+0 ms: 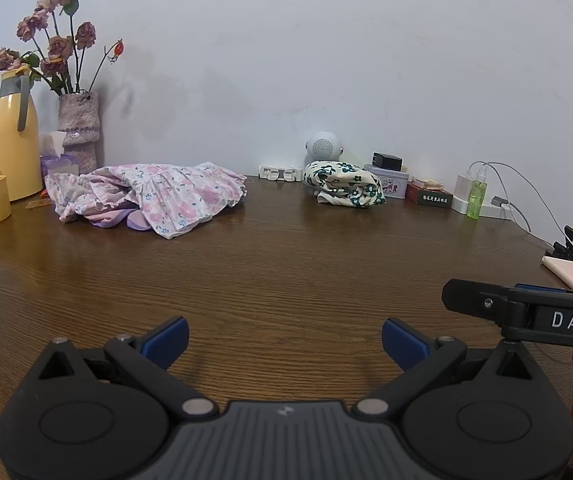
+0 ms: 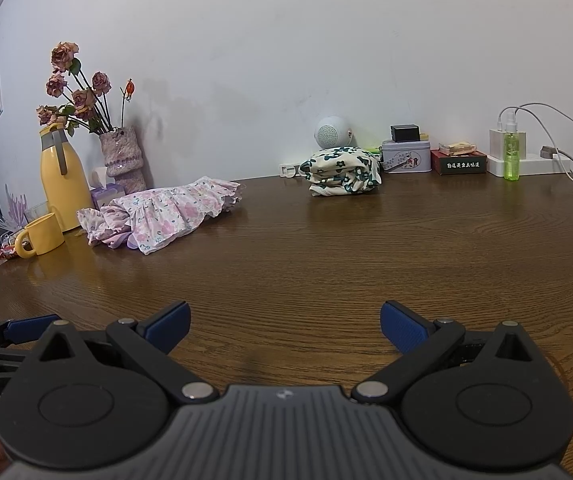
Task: Fold clothes
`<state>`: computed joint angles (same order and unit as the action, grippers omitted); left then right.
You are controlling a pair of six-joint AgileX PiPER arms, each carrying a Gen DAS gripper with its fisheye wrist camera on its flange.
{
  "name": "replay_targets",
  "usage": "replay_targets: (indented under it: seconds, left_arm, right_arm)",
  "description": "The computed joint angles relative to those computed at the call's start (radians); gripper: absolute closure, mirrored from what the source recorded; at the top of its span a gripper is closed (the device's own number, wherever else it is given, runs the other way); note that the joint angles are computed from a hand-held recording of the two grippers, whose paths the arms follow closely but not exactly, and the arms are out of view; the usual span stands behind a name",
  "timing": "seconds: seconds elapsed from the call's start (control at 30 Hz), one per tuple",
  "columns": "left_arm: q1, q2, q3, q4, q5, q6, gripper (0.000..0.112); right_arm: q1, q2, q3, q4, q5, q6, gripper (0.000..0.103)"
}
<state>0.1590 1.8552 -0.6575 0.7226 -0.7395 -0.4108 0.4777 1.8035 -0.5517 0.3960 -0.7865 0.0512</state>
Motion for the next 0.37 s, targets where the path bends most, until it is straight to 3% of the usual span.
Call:
replay_targets:
  seconds: [0.37]
  left_arm:
    - [0.002,-0.002,0.008,-0.008,-0.014,0.017,0.009]
  right_arm:
    - [-0.001,0.001,-0.003,-0.003,0.006,0.004,0.0]
